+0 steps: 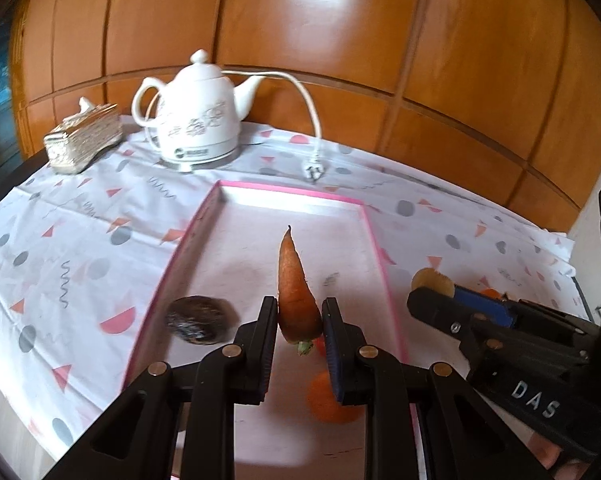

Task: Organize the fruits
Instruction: 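Lower the carrot into the pink tray and open the left tool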

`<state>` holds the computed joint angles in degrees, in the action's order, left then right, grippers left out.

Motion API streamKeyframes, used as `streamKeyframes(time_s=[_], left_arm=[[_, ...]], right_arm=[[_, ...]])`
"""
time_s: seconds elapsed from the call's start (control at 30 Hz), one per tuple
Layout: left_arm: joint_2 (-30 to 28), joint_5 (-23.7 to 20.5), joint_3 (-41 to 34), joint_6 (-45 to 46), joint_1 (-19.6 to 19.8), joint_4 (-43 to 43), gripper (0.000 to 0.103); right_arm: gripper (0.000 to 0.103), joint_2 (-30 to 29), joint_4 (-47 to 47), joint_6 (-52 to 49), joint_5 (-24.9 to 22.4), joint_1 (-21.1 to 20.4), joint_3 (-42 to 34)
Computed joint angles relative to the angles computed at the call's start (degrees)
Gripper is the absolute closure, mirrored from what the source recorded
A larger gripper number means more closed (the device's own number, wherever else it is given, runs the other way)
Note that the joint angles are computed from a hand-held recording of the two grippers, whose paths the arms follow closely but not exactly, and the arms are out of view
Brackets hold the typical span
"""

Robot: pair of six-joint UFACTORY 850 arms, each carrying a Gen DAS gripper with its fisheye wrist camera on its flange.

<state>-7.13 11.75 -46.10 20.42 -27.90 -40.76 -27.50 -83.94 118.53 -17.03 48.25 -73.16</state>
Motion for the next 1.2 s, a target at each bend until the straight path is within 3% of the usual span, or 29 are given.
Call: streamKeyframes(time_s=[0.33, 0.47, 0.67, 0.77, 0.87, 1.03, 1.2], left_arm=[[-0.46, -0.34, 0.22, 3.42, 1.79, -4.93, 0.08], [-0.67, -0.48, 0.29, 6.33, 2.1, -9.0, 0.077], [-0.54, 0.0, 1.16, 8.17, 2.44, -12.26, 0.075], [-0.27, -0.53, 1.48, 4.91, 2.49, -9.36, 0.07], [0.19, -0.22, 1.9, 0.52, 2.16, -5.58, 0.059], [0.72, 0.29, 2.03, 0.98, 0.98, -5.23, 0.058], [1.19, 1.19, 2.25, 2.81, -0.56, -6.35, 0.049]], right_arm=[[0.077, -4.28, 8.79, -9.23, 0.85, -0.31, -6.72], [0.076, -5.87, 14.15, -14.14, 4.0, -1.15, -8.82], [0.07, -5.47, 10.52, -9.46, 3.0, -0.75, -7.49], [0.07, -4.5, 7.61, -5.12, 2.75, -0.69, -5.67], [0.07, -3.23, 5.09, -0.91, 1.27, -0.28, -3.52], [0.07, -1.35, 3.36, 2.04, -3.15, 0.94, -0.68], [0.069, 0.38, 1.53, 4.6, -7.65, 2.09, 1.9]])
